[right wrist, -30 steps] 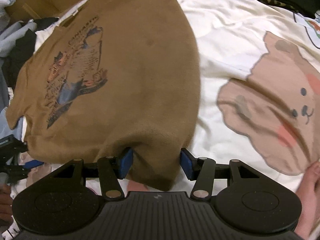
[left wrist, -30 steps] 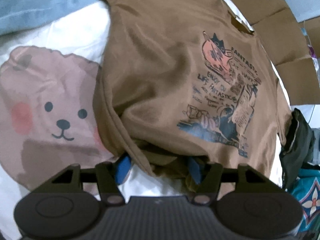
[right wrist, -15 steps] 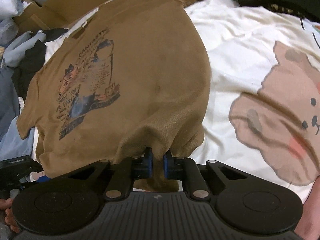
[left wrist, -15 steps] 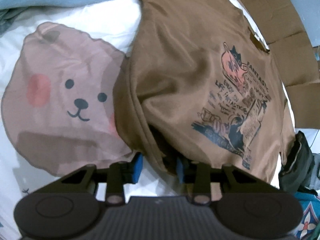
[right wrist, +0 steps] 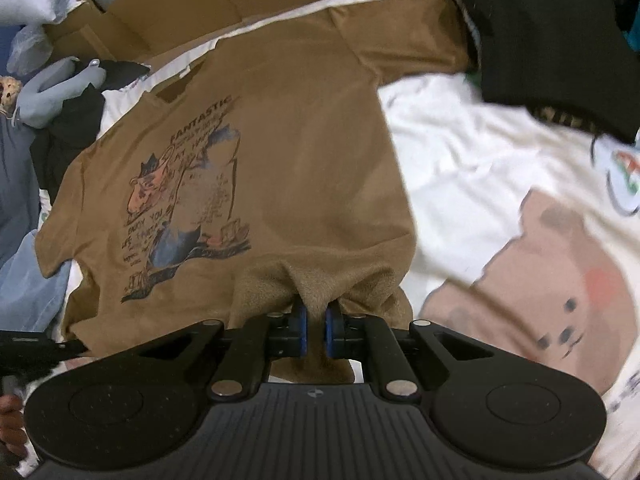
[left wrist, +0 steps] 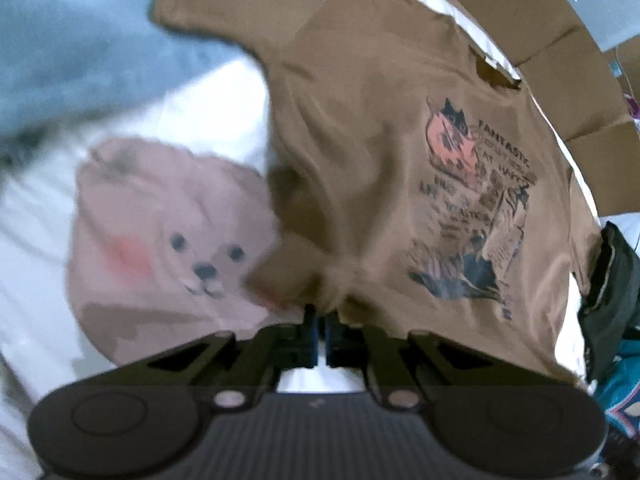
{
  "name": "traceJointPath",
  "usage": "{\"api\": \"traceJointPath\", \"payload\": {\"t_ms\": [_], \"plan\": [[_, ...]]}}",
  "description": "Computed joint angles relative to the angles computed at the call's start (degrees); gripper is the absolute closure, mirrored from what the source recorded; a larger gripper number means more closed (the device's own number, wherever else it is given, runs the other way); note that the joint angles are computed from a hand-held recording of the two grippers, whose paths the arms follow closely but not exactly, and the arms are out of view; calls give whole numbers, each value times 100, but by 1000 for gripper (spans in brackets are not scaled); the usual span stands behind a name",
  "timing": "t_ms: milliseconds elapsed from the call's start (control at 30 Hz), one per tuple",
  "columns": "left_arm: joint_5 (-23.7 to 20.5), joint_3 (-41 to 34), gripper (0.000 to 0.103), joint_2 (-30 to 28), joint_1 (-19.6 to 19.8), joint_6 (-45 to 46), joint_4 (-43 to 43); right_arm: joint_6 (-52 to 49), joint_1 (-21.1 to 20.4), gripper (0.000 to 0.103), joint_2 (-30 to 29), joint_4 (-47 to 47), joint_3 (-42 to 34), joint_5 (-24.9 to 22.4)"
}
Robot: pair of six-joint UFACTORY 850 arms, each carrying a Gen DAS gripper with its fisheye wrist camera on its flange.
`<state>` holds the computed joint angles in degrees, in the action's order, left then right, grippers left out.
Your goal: Fold clothes
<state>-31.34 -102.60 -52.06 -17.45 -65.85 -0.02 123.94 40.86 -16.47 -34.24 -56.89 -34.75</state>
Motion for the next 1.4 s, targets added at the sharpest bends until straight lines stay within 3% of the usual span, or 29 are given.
{"api": "traceJointPath", "payload": {"t_ms": [233, 433, 533, 633, 833, 867, 933, 967, 1000, 1100, 1233, 1267, 1333, 1400], "plan": [[-335, -125, 101, 67, 164, 93, 671, -1038, -259, 98, 241, 667, -3, -525], [-466, -284, 101, 8, 269, 266, 828, -2002, -586, 97, 323, 1148, 9, -297], [-38, -171, 101, 12, 295, 121, 962, -1694, -726, 96, 308, 1059, 49, -146], [-215, -437, 100, -204, 296, 178, 1021, -1290, -826, 95, 287, 742, 116, 72], [-390, -827, 99, -485, 357, 277, 946, -3099, -1150, 89, 11, 1564, -452, -556], [-407, -870, 93, -501, 371, 277, 915, -3255, -1208, 89, 28, 1594, -526, -661], [-442, -945, 68, -509, 396, 315, 799, -3622, -1348, 88, 58, 1758, -690, -821], [-423, -964, 50, -502, 402, 366, 743, -3839, -1431, 88, 66, 1905, -783, -881], [-374, -967, 43, -482, 401, 456, 706, -4051, -1514, 87, 71, 2050, -880, -947], [-415, -1046, 40, -481, 384, 881, 549, -4678, -1670, 66, -113, 2192, -1418, -1617], [-568, -1045, 37, -467, 330, 971, 550, -5553, -1951, 65, -551, 2449, -2455, -2660], [-605, -1041, 37, -462, 316, 985, 554, -5623, -2008, 64, -604, 2444, -2676, -2752], [-669, -997, 37, -438, 284, 1002, 548, -5751, -2116, 50, -721, 2424, -3133, -2914], [-773, -992, 37, -439, 247, 1068, 557, -5977, -2204, 43, -860, 2478, -3521, -3046]]}}
